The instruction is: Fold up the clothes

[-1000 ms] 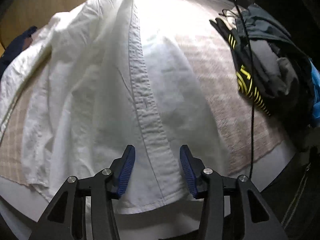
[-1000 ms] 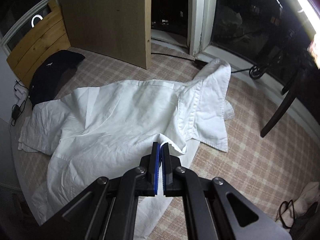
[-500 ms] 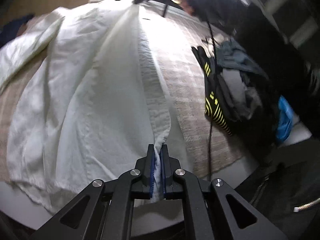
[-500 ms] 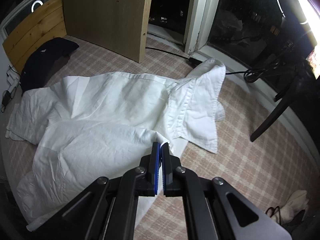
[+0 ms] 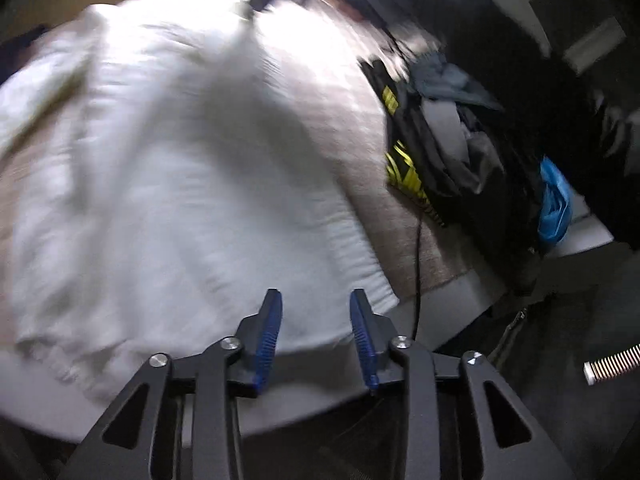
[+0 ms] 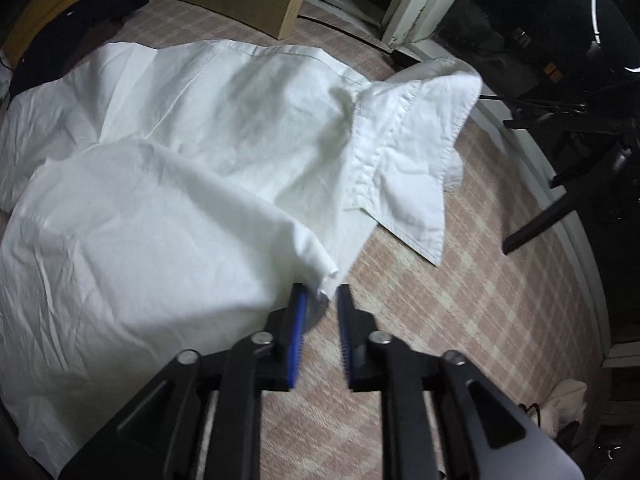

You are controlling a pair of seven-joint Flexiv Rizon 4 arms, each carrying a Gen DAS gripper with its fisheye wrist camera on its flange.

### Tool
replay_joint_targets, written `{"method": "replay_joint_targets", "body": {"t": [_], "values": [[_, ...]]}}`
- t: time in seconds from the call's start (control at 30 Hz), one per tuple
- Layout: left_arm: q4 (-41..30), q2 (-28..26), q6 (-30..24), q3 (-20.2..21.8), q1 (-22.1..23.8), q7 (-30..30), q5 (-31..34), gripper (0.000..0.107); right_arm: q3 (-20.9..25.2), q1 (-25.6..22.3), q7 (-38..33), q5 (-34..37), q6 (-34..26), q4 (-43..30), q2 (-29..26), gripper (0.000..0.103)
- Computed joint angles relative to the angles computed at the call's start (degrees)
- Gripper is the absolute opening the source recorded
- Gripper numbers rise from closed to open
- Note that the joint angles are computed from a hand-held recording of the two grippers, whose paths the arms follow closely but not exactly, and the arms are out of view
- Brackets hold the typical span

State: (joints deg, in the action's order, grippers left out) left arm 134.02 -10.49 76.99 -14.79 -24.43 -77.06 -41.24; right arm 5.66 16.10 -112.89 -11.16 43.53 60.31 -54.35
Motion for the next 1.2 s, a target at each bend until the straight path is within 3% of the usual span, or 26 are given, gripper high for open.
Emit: {"method": "replay_joint_targets", "body": {"t": [0.07,0.17,0.2,0.33,0.47,0.57,0.7,0.8,0.83,0.87,0.9,1.0,1.17,1.2], "values": [[3.71,4.48,0.10,4.80,-0.15,-7.62,7.56,0.050,0.63,-1.19,-0.61,0.99,1.42,2.82,2.27,0.034],[7.89,6.74,-0.61,7.16,2.13,-10.88,5.53,0.051,3.15,-4.11,-2.20,4.40,1.84,6.57,5.96,0.034],[8.49,6.62,-0.60,7.32,2.73,-10.32,3.92,0.051,4.46,-5.48,-2.98,6.37,1.20,7.71,7.34,0.034],[8.38,3.88,1.25,4.50,3.21,1.08,-8.47,0.051,9.42,-10.97,-7.68,15.79,-4.26,13.50,13.12,0.035],[6.32,1.08,-0.94,4.97,4.33,1.04,-3.92,0.051,9.69,-12.93,-10.34,21.69,-7.17,23.06,19.01,0.035],[6.44,0.09,-0.34,2.97,5.40,4.38,-7.55,0.047,9.11,-13.72,-11.06,24.55,-10.33,28.04,21.68,0.035],[6.48,-0.10,0.05,2.81,5.49,5.90,-9.42,0.003,8.56,-14.22,-11.75,27.93,-14.14,31.68,23.28,0.035],[6.50,0.79,0.41,2.96,5.49,5.38,-9.37,0.003,8.61,-13.45,-13.56,29.20,-12.52,34.20,24.18,0.032],[6.82,1.68,0.85,3.12,5.18,5.02,-9.28,0.003,8.77,-13.13,-14.77,29.43,-10.66,35.50,24.89,0.026],[7.12,2.57,1.25,3.36,4.83,4.59,-9.09,0.002,8.72,-12.68,-15.29,29.21,-10.12,36.22,25.27,0.009],[7.65,3.74,1.66,3.73,4.41,3.98,-8.70,0.002,8.47,-12.19,-15.29,28.80,-9.76,36.77,25.54,0.007],[10.50,7.49,2.66,4.12,2.08,5.93,-14.43,0.003,7.58,-10.79,-15.70,26.23,-8.00,39.16,26.61,0.007],[10.03,3.47,-0.30,5.89,2.35,1.73,-9.04,0.005,6.71,-9.12,-14.79,22.51,-6.46,41.40,27.63,0.007],[9.82,2.87,0.03,5.64,2.64,1.54,-8.98,0.009,6.70,-9.18,-14.45,22.50,-7.03,41.04,27.57,0.007]]}}
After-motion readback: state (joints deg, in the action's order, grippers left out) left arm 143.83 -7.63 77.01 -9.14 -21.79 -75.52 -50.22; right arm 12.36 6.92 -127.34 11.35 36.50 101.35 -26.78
